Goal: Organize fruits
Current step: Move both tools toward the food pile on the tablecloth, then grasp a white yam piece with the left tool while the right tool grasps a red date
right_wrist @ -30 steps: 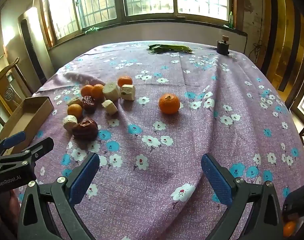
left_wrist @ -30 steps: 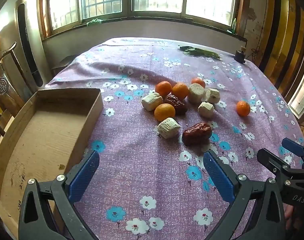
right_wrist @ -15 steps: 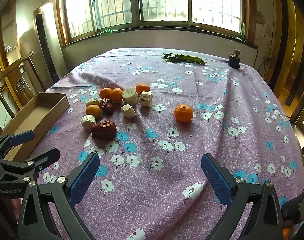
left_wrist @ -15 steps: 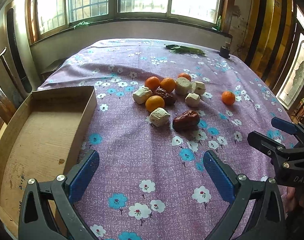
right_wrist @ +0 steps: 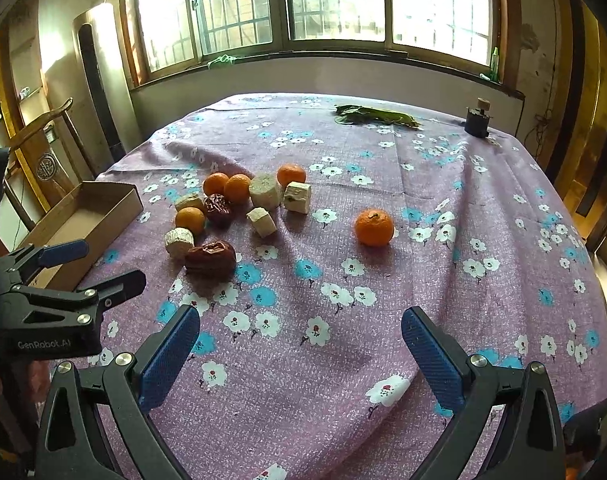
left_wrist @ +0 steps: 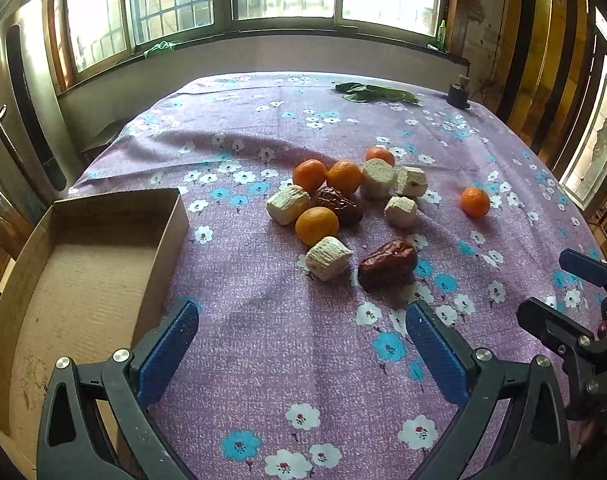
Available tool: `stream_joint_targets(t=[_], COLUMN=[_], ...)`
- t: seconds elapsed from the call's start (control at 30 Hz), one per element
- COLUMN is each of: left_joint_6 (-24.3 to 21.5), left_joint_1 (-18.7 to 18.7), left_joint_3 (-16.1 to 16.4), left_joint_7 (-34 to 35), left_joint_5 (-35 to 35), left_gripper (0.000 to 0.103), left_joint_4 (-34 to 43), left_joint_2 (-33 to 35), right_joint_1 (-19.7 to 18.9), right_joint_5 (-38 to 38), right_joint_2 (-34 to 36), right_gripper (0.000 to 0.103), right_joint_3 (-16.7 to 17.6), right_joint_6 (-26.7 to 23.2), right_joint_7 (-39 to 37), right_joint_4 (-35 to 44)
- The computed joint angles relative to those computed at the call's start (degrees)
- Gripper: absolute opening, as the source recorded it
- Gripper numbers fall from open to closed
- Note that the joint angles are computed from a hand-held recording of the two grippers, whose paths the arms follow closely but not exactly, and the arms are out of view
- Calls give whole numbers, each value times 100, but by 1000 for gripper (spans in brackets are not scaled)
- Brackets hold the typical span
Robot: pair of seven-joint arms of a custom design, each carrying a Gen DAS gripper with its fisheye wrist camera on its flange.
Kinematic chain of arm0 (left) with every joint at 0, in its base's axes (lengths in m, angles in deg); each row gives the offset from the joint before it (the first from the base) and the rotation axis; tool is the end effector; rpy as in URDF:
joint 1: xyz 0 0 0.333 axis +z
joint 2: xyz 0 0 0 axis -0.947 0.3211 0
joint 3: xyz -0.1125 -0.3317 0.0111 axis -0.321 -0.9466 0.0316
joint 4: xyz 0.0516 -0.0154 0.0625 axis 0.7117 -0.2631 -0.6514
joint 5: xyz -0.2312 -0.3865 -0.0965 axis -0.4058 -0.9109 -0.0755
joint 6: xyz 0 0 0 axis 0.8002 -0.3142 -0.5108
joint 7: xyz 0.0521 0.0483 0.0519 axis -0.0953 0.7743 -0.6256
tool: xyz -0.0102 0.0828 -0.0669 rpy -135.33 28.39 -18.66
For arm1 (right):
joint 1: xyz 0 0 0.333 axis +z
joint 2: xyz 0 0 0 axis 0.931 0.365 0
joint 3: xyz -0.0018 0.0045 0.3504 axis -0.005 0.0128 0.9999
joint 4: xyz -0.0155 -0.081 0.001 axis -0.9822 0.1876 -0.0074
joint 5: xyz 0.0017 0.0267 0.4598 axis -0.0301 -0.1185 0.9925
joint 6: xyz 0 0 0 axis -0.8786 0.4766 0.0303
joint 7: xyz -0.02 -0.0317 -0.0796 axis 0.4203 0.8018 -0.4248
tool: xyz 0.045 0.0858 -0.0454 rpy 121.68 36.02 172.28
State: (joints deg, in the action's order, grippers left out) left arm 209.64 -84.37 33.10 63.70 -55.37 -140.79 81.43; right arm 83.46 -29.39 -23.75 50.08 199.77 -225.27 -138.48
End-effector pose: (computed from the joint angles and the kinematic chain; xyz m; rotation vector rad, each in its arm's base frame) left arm 0.5528 -0.1783 0.4374 -1.0758 2.5002 -0.9214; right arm 0.4021 0.2618 0.4378 -1.3465 2.1612 -0.8246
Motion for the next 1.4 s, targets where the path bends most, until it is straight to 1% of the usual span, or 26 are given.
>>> stream_joint_targets(t=[0.17, 0.23, 0.27, 0.33, 0.4, 0.43, 0.57, 0.67, 0.7, 0.73, 0.77, 0.83, 0.87, 0.93, 1.1, 1.2, 1.3, 1.4], left_joint_6=[68, 38, 11, -14, -168, -242, -292, -305, -320, -392, -502, -429, -453, -590, -624, -605, -532, -395], left_joint_1=[99, 138, 161, 209, 260, 284, 353, 369, 368, 369, 378, 385, 395, 419, 422, 421, 397, 358], left_joint_3=[-104, -147, -168, -220, -261, -282, -377, -442, -458, -468, -474, -516, -534, -542, -503, -464, -408, -353], left_joint_7=[-294, -358, -381, -524, -591, -640, -664, -557, -545, -572, -599, -490, -378, -221, -226, -171, -111, -153], left_joint_5=[555, 687, 743, 942, 1049, 1112, 1171, 1072, 1079, 1127, 1167, 1107, 1018, 845, 728, 578, 420, 406], left_gripper=[103, 102, 101, 90, 83, 82, 82, 82, 78, 68, 62, 50, 47, 27, 24, 24, 24, 24], left_joint_4=[280, 377, 428, 511, 623, 679, 779, 817, 836, 881, 932, 906, 905, 927, 857, 756, 629, 514], left_joint_2=[333, 449, 509, 621, 725, 778, 894, 933, 956, 996, 1036, 1040, 1034, 1016, 929, 808, 661, 555], right_joint_1=[-3, -11, -12, -39, -61, -77, -136, -168, -173, -176, -183, -190, -193, -207, -233, -271, -268, -255], right_joint_5=[90, 143, 184, 215, 253, 263, 320, 383, 404, 428, 443, 463, 474, 485, 466, 374, 258, 55], right_joint_2=[66, 122, 147, 199, 226, 228, 243, 282, 305, 329, 355, 378, 387, 386, 452, 586, 768, 1016], right_gripper=[96, 88, 87, 83, 82, 81, 80, 75, 72, 70, 69, 68, 67, 66, 65, 65, 66, 66], right_joint_3=[-119, -160, -184, -183, -195, -192, -202, -218, -227, -235, -238, -231, -230, -227, -210, -200, -224, -265], right_joint_6=[267, 393, 450, 519, 612, 646, 763, 851, 888, 915, 933, 944, 948, 962, 995, 1030, 1048, 1022], right_joint_7=[-163, -275, -350, -427, -470, -476, -528, -590, -627, -673, -714, -767, -784, -789, -805, -761, -721, -649], right_joint_4=[-54, -50, -52, -44, -58, -70, -109, -117, -113, -105, -91, -75, -68, -67, 10, 152, 339, 571])
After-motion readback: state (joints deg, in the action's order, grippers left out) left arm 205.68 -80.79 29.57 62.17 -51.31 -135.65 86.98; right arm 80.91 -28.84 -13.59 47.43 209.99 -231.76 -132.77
